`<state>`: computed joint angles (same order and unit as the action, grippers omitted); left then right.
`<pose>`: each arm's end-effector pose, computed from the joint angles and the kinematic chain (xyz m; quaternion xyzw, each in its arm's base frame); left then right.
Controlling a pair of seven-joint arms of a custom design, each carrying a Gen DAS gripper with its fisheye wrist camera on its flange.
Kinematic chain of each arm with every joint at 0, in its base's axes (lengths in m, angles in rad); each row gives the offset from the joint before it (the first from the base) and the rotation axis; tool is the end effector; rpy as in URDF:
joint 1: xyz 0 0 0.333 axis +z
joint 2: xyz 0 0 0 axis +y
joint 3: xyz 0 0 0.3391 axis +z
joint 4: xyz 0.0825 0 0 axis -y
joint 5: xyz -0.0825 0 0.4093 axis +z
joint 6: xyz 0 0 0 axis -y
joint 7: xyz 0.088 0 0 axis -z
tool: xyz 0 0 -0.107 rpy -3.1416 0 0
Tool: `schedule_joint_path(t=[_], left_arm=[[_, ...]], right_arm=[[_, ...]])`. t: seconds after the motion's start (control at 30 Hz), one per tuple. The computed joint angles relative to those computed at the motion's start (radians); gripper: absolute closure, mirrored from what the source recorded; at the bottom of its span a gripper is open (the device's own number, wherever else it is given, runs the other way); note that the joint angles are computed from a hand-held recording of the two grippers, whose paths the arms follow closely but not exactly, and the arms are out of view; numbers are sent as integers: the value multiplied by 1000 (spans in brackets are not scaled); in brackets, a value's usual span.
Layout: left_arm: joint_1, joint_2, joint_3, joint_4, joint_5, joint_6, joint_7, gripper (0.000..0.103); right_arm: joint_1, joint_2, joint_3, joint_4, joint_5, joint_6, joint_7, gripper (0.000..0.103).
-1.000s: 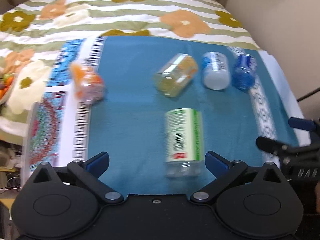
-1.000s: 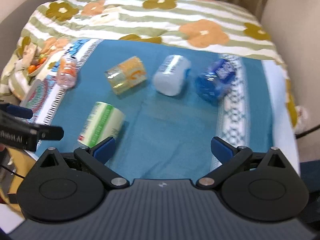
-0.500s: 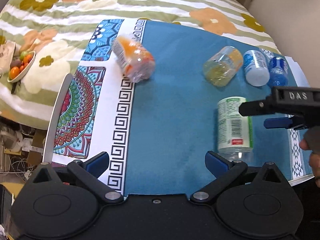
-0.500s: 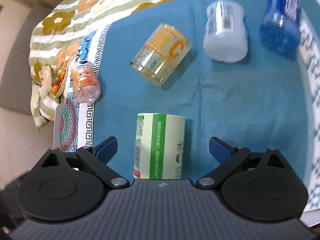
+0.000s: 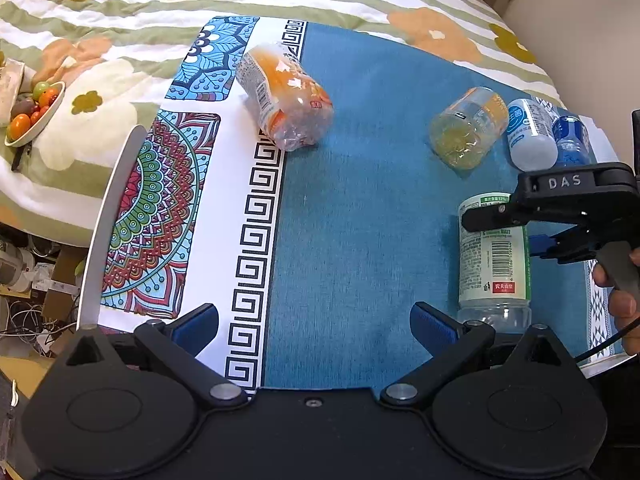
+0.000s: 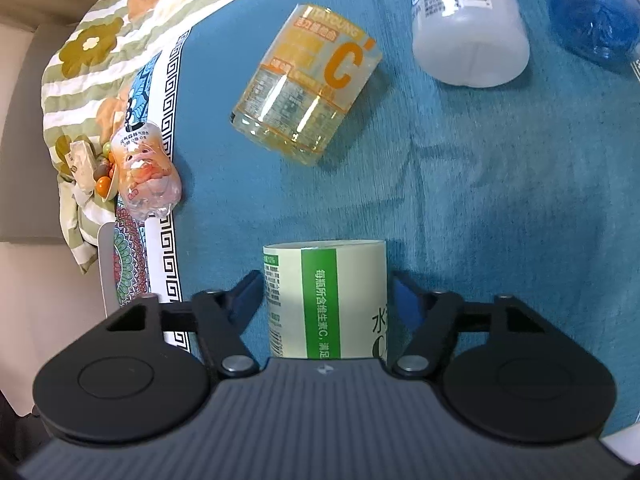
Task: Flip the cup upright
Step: 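Rotate the cup with the right gripper so its open rim faces up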
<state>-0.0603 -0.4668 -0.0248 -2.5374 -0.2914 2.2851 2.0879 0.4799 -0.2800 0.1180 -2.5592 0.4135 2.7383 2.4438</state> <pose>0.4270 -0.0434 0.4641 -0.5322 0.8322 -0.1531 0.0284 0.4005 0.2546 0.4182 -0.4452 0.8604 0.0939 0.2297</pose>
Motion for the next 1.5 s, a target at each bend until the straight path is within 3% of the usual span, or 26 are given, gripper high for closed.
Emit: schedule_joint_path(t=[0.23,0.4,0.6,0.87,1.03,1.2,1.5], left_arm=[[-3,11,1,10,-7,2,4,0],[-5,4,1,9,-11,-2,8,0],[-8,-5,-2,3,-13,-4,6,0],[-11,-17,-13,-31,8,28,-7,0],[-17,-29,-16,-63,26,46,-10,0],[-24,-45,-17,-92,38,53,-15,0],[-35,-79,-19,-123,55,48,-24,0]], right_arm=[[-2,-11,4,-4,-9,4,4,28],[-51,-56,59,-12,-145,16,92,28],[-178,-116,211,-8,-513,14,302,28],[-450,-166,513,-31,-1114,118,717,28],[-606,-220,683,-38,-1425,171,957,28],[-600,-263,711,-57,-1571,168,1081,28],[-454,-221,654,-59,-1661,51,1094,27]])
